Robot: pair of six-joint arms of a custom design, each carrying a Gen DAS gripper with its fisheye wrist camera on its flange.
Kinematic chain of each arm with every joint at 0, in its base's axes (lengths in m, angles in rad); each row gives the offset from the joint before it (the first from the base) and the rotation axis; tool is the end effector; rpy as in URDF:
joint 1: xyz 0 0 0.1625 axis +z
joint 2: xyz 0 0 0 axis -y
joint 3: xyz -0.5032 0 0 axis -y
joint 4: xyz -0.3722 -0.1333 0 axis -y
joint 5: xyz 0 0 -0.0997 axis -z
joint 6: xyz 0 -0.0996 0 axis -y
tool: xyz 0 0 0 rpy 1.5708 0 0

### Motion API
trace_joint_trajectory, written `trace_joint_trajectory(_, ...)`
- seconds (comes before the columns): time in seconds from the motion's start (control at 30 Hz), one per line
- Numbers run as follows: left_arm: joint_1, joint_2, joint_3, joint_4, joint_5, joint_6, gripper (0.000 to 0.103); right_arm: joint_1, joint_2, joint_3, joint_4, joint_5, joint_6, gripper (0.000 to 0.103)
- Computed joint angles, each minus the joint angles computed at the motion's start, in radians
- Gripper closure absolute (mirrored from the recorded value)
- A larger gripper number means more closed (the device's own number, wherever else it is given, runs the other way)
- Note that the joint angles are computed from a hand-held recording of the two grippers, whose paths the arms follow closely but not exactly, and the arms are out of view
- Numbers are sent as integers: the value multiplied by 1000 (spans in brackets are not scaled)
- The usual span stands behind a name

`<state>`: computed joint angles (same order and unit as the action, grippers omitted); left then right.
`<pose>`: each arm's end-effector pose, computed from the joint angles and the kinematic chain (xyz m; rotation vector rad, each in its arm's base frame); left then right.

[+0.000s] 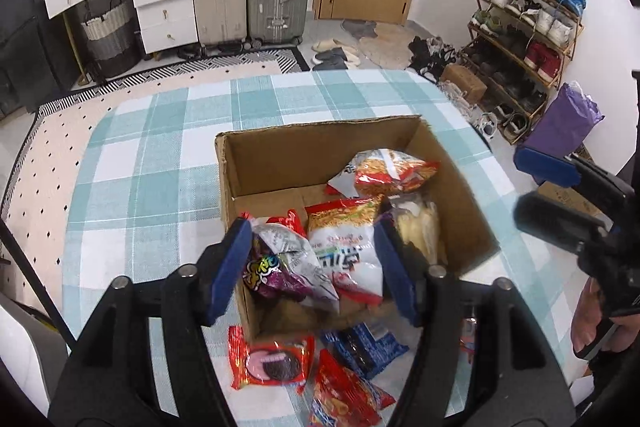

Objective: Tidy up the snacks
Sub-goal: 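Withdraw both open grippers toward the remaining snacks on the table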

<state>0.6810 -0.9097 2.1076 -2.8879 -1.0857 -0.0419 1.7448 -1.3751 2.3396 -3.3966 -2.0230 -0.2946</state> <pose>-0.3173 -0.4884 0.1374 1.0847 2.5012 -0.4483 0.1651 -0.4206 0.3675 0.3156 -2.4323 1.0847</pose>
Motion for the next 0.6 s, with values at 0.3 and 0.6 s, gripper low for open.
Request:
trace_joint_trajectory(0.3,-93,-114,148,-102,46,-23,29,95,-43,116,-156,-32,-3,22)
trace_joint_trajectory(0.6,-230,-250,312,-162,131,-85,22,246,-22,214,-284,-107,17,15)
